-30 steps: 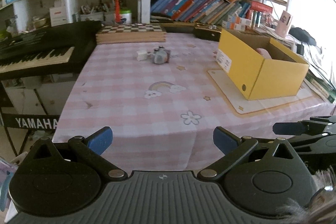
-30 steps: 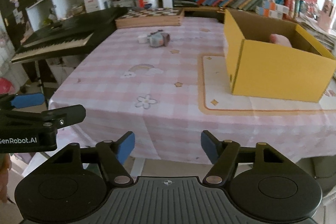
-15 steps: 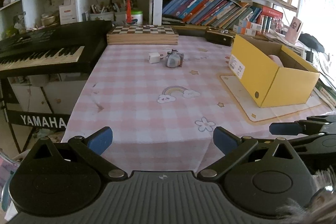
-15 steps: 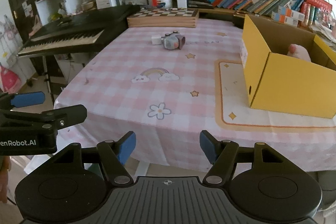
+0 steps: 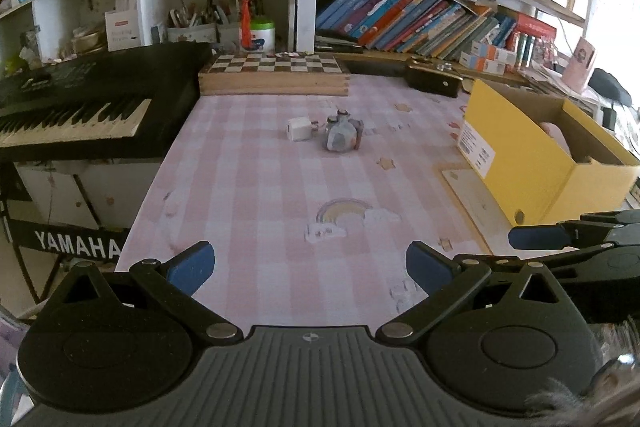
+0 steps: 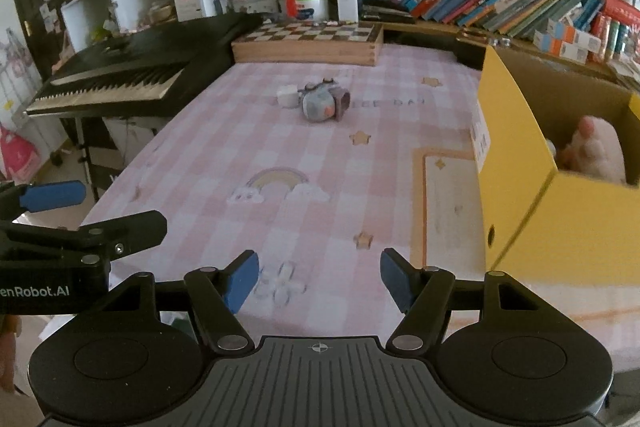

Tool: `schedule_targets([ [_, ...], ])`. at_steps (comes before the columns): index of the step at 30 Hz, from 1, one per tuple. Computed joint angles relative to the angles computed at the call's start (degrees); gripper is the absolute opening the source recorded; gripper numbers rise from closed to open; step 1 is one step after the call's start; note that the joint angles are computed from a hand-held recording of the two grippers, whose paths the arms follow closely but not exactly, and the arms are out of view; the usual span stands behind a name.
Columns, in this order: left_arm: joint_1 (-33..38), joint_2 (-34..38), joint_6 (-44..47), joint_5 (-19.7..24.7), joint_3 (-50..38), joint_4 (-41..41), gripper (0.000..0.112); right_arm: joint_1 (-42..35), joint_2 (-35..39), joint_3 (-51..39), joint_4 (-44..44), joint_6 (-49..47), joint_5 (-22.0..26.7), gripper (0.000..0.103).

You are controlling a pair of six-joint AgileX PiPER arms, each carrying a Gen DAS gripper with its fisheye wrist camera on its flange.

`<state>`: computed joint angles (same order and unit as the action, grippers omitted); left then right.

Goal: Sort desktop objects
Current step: 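Move the right tool to the grey toy car while the left tool nears the white plug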

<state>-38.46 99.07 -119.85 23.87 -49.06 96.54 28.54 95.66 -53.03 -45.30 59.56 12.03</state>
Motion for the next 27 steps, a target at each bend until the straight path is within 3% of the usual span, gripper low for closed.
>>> schedule_targets([
  [9,3.9,7.7,11.5,-2.2,-11.9,-8.8,0.103,-6.2,7.6,-11.5,21.9,-26.2,0.1,0.068],
  [18,6.9,16.1,24.6,-3.1,-25.2,-17.7,0.103,-11.2,16.5,-25.5,42.6,-49.1,3.3,0.068],
  [27,8.7,24.5,42.2,-3.0,-38.8,-31.9,0.101,-14.4,25.1,-40.2,50.3,-57.5,8.1,0.068],
])
